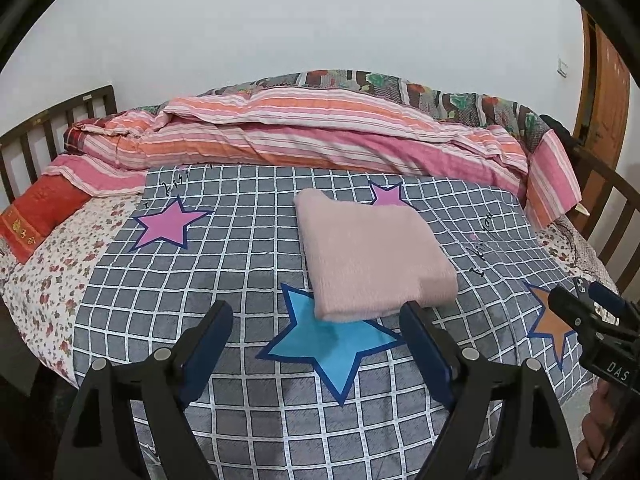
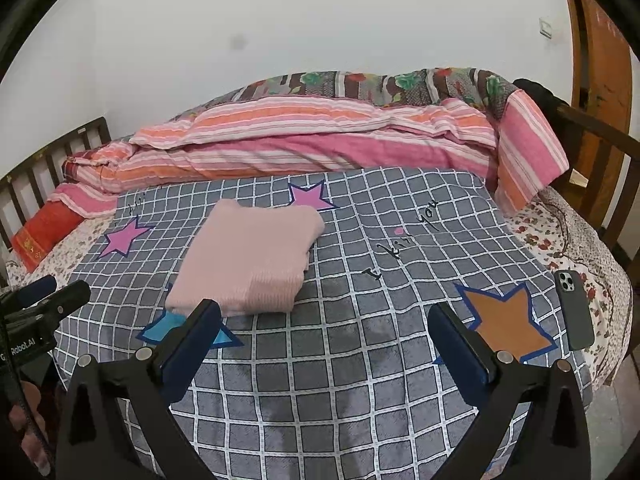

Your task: Fold small clothes

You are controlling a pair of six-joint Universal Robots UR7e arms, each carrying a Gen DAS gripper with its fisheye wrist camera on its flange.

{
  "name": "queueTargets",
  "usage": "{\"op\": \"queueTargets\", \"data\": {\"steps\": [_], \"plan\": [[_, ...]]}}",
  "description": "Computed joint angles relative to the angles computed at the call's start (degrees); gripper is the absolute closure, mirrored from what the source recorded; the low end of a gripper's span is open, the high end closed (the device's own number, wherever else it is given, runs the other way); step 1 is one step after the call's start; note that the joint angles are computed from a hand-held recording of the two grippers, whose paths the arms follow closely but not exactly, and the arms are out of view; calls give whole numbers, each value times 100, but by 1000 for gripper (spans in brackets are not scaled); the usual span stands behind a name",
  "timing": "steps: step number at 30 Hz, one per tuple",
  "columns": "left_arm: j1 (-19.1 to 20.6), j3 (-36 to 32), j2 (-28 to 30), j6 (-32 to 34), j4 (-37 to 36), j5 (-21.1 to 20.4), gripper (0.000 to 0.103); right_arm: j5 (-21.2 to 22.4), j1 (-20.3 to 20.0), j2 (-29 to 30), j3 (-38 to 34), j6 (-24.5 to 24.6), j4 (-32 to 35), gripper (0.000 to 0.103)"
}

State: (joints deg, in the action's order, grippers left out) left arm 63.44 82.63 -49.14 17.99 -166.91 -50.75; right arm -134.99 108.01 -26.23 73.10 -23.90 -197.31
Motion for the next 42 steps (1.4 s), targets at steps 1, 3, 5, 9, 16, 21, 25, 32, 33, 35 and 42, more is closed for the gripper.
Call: {"op": "queueTargets", "data": {"steps": [1, 3, 5, 9, 16, 21, 25, 32, 33, 35, 42], "plan": [[-7, 10, -5, 6, -17, 2, 18, 1, 4, -2, 0, -10, -3, 2], [-15, 20, -8, -2, -29, 11, 18, 2, 13, 0, 1, -35, -18, 2], [-21, 24, -16, -24, -4, 6, 18, -9, 24, 6, -3, -34, -35, 2], [-29, 34, -13, -35, -20, 17, 18, 12, 23, -17, 21, -18, -27, 2], [-30, 28, -31, -57, 10, 18, 18, -7, 30, -8, 5, -39, -15, 2], [-32, 17, -39, -60, 9, 15, 18, -1, 45, -4, 19, -28, -48, 2], [-51, 29, -54, -64, -16, 30, 18, 7, 50, -15, 25, -2, -55, 2], [-56, 39, -68, -75, -18, 25, 18, -9, 63, -15, 8, -5, -56, 2], [-57, 35, -68, -73, -10, 24, 18, -27, 69, -11, -5, -9, -57, 2], [-66, 40, -66, -72, -20, 39, 18, -34, 73, -16, -8, 3, -52, 2], [-66, 49, -68, -84, -28, 41, 18, -31, 75, -27, 6, 27, -59, 2]]}}
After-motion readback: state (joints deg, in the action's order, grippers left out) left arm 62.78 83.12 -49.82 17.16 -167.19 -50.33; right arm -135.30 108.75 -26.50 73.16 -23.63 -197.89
